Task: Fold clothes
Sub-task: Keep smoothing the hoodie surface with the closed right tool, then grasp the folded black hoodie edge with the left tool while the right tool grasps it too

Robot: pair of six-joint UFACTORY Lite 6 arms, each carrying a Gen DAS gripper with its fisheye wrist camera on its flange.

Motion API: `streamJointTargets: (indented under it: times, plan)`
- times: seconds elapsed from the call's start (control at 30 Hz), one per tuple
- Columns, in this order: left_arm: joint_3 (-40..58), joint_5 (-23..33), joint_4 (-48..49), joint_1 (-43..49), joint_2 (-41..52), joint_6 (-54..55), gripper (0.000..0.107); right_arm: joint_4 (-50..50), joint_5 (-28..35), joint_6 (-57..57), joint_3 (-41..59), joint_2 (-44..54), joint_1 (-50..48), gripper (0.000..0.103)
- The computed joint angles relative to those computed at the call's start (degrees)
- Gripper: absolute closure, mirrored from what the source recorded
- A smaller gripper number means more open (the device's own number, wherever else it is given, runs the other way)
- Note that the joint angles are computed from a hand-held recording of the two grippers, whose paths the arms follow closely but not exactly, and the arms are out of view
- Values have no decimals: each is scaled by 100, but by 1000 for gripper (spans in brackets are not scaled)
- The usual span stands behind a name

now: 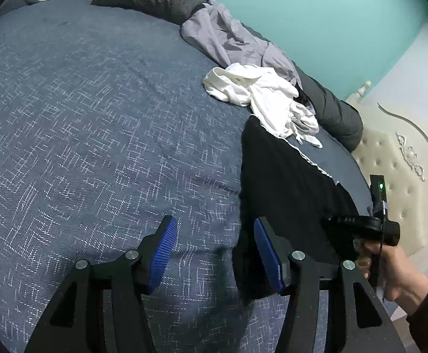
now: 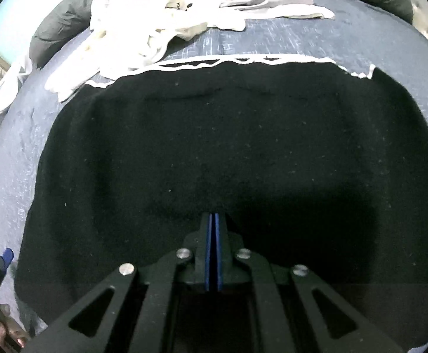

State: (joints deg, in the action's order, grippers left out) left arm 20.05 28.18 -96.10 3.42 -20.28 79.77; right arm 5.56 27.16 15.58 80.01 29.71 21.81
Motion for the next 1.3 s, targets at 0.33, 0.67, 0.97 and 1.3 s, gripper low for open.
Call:
streamJointTargets:
  times: [0.33, 0.67, 0.97, 1.3]
  plan:
    - [-4, 80, 76, 66, -47, -90, 47, 663, -166, -543, -930, -900, -16, 102]
    - [-116, 121, 459, 106, -516, -551, 47, 534, -204, -107, -3153, -2940, 788, 102]
    - [-217, 507, 939, 369, -759, -1086, 45, 1351, -264, -429, -3911, -3690, 791, 102]
    - [-1, 408, 943, -241, -293, -1498, 38, 2170, 1463, -2258, -4633, -6275, -1392, 102]
